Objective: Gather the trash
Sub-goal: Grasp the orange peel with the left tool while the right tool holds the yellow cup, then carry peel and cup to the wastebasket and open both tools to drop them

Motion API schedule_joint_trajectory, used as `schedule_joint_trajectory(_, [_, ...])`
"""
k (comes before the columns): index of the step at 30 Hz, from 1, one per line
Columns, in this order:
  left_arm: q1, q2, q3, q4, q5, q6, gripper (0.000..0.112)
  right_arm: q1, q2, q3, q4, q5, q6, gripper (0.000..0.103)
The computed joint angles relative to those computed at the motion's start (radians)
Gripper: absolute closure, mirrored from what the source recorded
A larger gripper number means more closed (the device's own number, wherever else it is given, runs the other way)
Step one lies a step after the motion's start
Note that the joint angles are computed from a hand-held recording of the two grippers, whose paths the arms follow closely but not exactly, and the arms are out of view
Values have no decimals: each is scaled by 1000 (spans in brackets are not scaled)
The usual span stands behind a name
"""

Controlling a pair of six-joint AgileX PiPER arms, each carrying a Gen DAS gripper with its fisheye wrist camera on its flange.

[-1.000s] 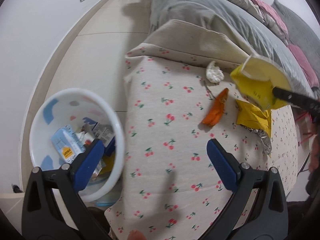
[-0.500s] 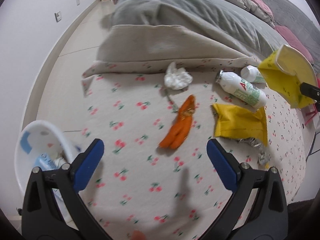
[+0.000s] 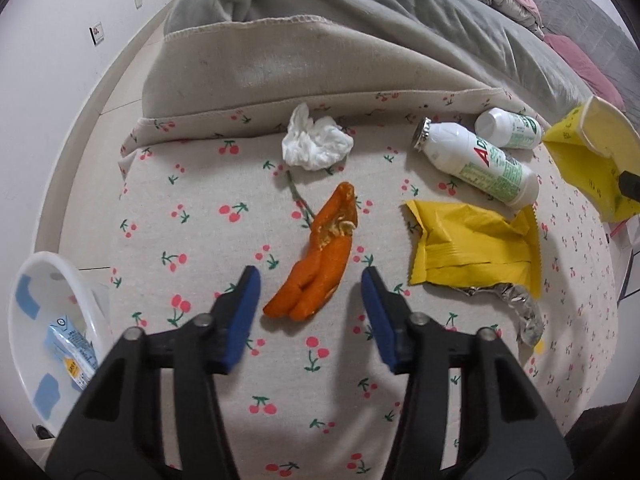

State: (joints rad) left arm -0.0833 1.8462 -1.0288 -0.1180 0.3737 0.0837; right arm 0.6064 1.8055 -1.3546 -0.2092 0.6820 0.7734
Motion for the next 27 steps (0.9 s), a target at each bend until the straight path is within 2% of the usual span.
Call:
schedule_joint_trajectory(3, [13,-7,6,-34,4,45,81,0,-4,5,-1,-4,0,70])
schedule_joint_trajectory(6, [23,-22,20,-55,7,67,88,4,-4,4,-6,-7,5,70])
schedule_joint_trajectory(16, [40,-119,104,-144,9,136,89,35,14,-40,-22,11,11,70])
schedule_joint_trajectory(27, [132,-204,160,-293,27,316,89,65,48,-105,-19,27,-5,70])
